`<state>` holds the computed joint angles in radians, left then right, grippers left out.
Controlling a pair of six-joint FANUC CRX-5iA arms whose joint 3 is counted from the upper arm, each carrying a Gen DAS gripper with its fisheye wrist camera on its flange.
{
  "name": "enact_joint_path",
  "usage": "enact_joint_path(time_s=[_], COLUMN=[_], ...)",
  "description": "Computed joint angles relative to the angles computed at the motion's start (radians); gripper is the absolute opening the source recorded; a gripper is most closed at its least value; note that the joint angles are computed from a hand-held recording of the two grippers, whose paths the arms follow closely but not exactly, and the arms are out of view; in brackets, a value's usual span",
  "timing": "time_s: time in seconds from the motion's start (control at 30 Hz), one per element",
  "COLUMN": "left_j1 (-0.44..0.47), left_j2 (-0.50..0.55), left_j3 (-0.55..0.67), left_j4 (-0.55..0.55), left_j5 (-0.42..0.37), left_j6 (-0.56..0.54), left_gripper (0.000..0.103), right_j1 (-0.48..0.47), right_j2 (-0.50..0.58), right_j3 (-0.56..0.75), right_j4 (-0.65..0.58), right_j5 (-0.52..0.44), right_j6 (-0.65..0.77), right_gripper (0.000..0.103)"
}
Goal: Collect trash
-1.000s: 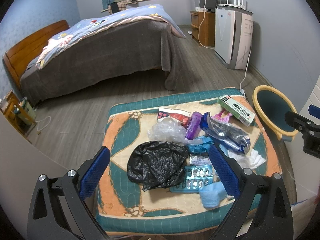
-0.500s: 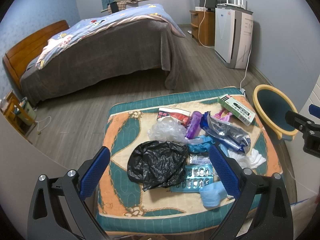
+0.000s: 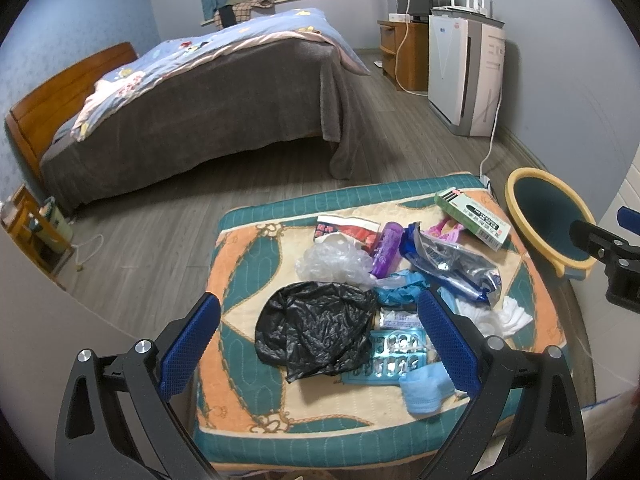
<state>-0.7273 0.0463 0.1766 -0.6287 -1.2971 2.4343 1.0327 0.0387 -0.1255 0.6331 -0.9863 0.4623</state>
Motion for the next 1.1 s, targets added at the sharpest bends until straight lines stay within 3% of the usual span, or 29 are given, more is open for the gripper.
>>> enact_joint_path(time_s=[0.33,0.47,0.63,0.73,0.8,0.93,1.03,1.1], left_j1=[0.005,0.049,0.091,0.149,0.201,0.235,0.220,0.241], left_j2=[-0.011,-0.032,-0.049,-0.076,-0.076,-0.042,-0.006,-0.005], left_j3=[-0.046,-0.075,-0.081,-0.117,-0.130,-0.110,-0.069,-0.080], left_j4=[0.002,0.071,0.032,0.058,0.118,0.140,0.079,0.095], left_j5=[0.061,0.136,0.174,0.229,0.248,0.238,0.180,0.201], left_j6=[-0.024,-0.035,0.024,0.056,0.016,-0.054,-0.052,-0.073], left_gripper=[0.098,0.098,0.098,0.098,0.098,0.098,0.098,0.098], right_j1=[-0.028,-0.063,-0.108,-0.141,-0.153,-0.188,-0.211,-0.223], right_j2=[0.003,0.021,0.069,0.110,0.132,0.175,0.220,0.250], right_j3=[0.006,0.032,0.087,0.166,0.186,0.222,0.254,0.280], right_j4=[-0.048,-0.067,-0.086,-0.200,-0.206,-0.216,-0.218,-0.245], right_j5=[0.047,0.080,0.093,0.071,0.064,0.076,0.060,0.039], right_j6=[0.063,0.111,0.170,0.275,0.307,0.316,0.331,0.377], right_gripper=[0.097,0.097,0.097,0.097,0.097,0.097,0.097,0.097])
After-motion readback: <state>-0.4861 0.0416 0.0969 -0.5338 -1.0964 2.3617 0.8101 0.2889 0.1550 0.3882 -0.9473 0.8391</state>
